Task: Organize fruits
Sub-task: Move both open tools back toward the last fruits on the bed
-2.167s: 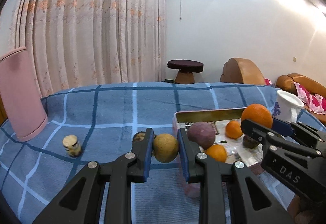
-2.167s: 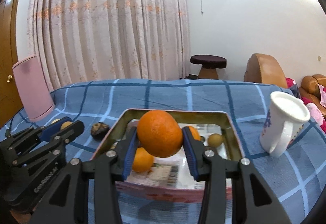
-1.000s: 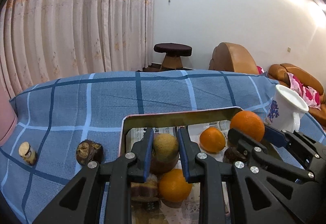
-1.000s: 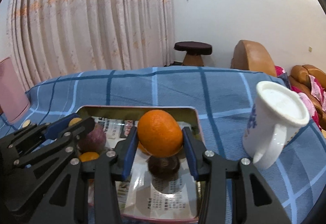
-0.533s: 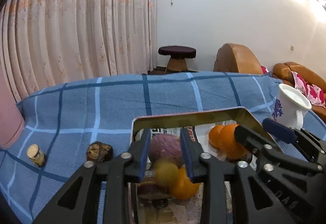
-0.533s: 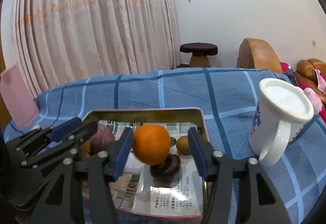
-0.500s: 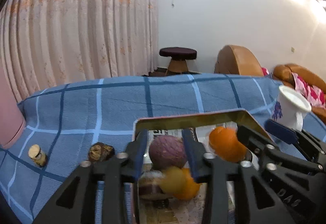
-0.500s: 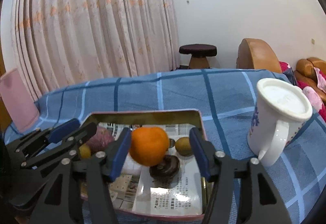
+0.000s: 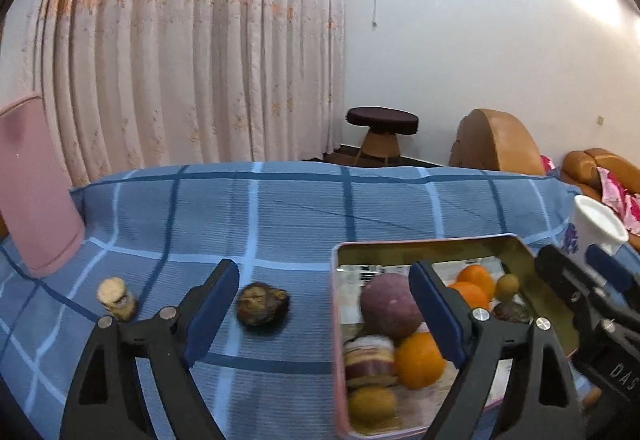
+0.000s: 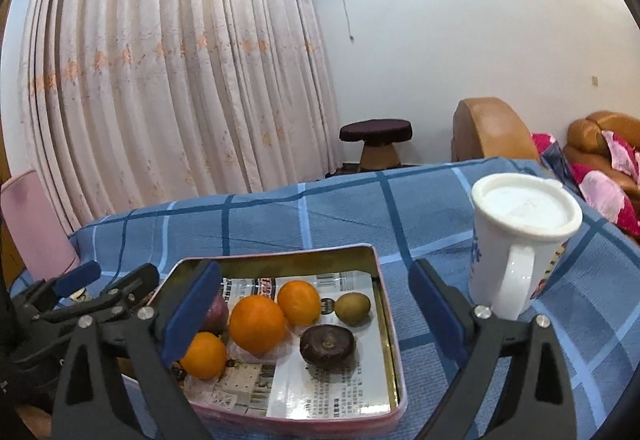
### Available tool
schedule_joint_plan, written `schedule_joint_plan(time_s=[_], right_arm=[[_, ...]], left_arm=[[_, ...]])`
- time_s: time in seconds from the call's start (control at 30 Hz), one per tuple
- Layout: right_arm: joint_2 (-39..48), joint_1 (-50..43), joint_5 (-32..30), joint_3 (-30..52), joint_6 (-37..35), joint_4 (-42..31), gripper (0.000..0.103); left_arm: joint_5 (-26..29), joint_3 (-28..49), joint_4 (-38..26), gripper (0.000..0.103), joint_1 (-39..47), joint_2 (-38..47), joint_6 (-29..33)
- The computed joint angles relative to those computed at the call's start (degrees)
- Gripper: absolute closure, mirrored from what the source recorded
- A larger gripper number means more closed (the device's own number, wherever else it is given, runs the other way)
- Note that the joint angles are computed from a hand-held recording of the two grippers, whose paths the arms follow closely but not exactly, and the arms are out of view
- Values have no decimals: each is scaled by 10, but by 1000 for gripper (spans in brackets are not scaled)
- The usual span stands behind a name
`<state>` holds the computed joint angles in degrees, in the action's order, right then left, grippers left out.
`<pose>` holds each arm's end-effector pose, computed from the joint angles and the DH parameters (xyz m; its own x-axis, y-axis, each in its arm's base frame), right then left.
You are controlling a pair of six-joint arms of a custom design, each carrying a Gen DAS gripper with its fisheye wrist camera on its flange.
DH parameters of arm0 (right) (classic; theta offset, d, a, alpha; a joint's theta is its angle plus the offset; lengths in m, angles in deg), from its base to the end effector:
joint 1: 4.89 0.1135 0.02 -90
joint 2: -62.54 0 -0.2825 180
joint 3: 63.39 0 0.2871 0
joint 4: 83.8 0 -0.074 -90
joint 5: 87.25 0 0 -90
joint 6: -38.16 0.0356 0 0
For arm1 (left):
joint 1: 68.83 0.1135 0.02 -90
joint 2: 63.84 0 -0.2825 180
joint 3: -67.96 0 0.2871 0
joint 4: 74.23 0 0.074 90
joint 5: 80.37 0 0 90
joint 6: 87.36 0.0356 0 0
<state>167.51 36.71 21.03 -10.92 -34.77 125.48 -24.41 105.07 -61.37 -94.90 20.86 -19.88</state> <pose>0.2817 0.2352 0.1161 -0.4036 0.0144 -0.9148 -0.3100 0.9386 0.1515 0.2536 -0.1019 0.1239 -0.4539 -0.1312 -0.8813 -0.2413 0.9702 -0.0202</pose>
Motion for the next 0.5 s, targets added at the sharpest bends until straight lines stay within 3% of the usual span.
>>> schedule_joint_plan(time_s=[0.3, 0.5], right_arm=[[2, 23, 83, -13, -5, 39, 6], [5, 47, 112, 0, 9, 14, 6]], left_arm=[[-21, -44, 10, 15, 35, -31, 9], [-31, -67, 21, 15, 53, -44, 29]])
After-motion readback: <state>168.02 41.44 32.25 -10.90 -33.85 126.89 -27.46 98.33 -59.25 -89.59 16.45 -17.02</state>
